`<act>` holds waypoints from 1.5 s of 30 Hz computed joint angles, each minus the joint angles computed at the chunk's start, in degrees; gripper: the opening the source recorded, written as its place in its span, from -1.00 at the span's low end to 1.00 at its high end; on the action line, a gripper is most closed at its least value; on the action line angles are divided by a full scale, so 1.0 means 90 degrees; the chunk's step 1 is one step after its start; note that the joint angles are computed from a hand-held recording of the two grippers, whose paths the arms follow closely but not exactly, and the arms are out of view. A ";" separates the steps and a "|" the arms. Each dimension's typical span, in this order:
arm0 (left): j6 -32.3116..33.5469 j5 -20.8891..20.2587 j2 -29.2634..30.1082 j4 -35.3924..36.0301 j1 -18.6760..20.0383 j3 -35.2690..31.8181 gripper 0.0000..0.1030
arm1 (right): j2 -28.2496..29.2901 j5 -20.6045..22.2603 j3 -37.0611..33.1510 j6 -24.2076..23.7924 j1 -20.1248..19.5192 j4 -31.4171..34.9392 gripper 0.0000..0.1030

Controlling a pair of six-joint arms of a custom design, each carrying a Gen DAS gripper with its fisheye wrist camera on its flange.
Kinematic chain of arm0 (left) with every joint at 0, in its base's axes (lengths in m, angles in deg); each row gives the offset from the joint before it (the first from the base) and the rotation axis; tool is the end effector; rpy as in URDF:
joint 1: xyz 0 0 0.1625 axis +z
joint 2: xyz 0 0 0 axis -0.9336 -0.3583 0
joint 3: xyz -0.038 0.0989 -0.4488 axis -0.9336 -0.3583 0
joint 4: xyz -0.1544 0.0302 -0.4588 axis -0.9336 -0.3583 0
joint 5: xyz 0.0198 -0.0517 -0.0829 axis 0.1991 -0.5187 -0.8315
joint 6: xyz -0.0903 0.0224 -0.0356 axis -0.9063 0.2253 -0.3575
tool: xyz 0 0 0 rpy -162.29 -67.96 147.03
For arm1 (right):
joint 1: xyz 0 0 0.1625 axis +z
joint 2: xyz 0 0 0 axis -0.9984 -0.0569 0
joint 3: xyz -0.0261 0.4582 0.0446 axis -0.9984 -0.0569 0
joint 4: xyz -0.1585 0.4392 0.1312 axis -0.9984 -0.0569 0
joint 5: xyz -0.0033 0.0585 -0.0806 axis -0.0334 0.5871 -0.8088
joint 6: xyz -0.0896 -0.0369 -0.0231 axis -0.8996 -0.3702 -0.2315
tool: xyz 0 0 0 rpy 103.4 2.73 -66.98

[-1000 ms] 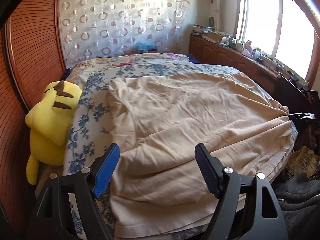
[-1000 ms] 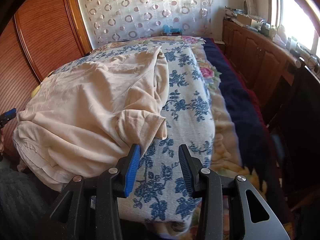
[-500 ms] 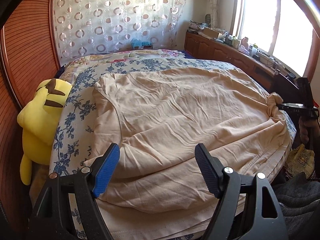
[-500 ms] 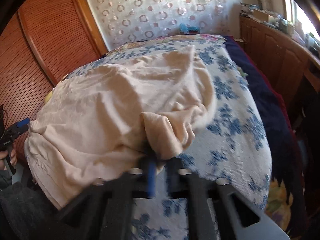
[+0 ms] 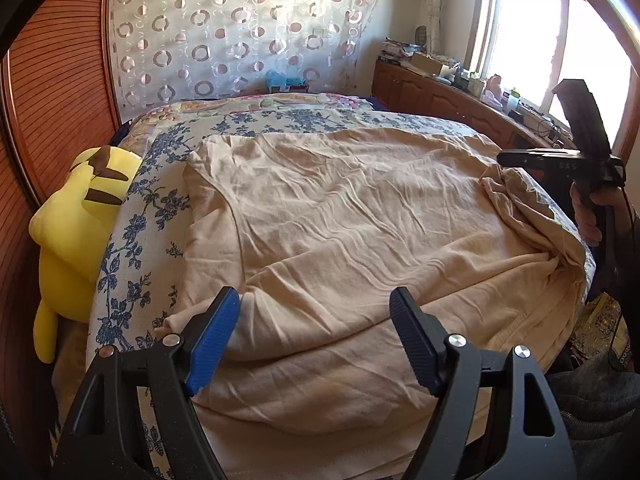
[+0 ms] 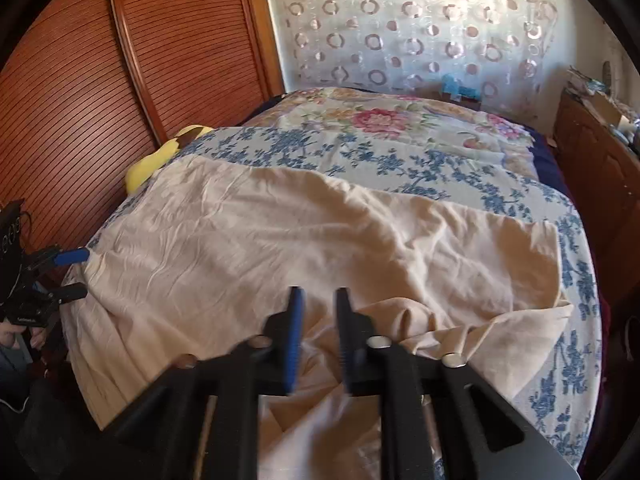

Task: Fold small clothes

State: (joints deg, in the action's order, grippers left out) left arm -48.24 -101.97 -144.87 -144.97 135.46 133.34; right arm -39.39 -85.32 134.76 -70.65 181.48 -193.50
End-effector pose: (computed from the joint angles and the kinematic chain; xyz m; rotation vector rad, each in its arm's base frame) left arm -0.0251 -0.5089 0.1377 0.8119 2.4383 -0.7633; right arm 0.1469 -0.5421 0.0320 0.7880 -2.3633 0.8398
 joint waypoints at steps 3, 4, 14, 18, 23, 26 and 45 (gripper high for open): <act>0.0022 -0.0024 0.0037 -0.0028 -0.0049 0.0008 0.52 | -0.0283 0.0334 0.0304 0.0056 -0.0180 -0.0358 -0.25; 0.0023 -0.0024 0.0049 -0.0033 -0.0064 0.0014 0.52 | -0.0365 0.0315 0.0467 0.0044 -0.0218 -0.0571 -0.25; -0.0001 -0.0036 0.0177 0.0013 -0.0113 -0.0022 0.52 | -0.0505 0.0301 0.1005 0.0111 -0.0769 -0.0942 -0.25; -0.0032 -0.0066 0.0173 0.0007 -0.0090 -0.0022 0.52 | -0.0377 0.0261 0.0870 0.0097 -0.0747 -0.0710 -0.57; -0.0066 -0.0084 0.0135 -0.0004 -0.0064 -0.0002 0.52 | -0.0568 0.0285 0.1296 -0.0209 -0.0747 -0.1126 -0.94; -0.0062 -0.0123 0.0123 -0.0025 -0.0045 0.0009 0.52 | -0.1180 0.0082 0.2034 -0.0263 -0.0807 -0.1618 -0.94; -0.0142 0.0159 -0.0165 -0.0313 0.0035 0.0172 0.52 | -0.0252 -0.0362 0.1215 -0.0145 -0.0204 -0.1658 -0.12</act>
State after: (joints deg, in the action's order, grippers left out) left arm -49.52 -100.54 -146.35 -147.79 135.77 134.89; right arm -41.66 -88.58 145.69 -71.96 179.64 -208.42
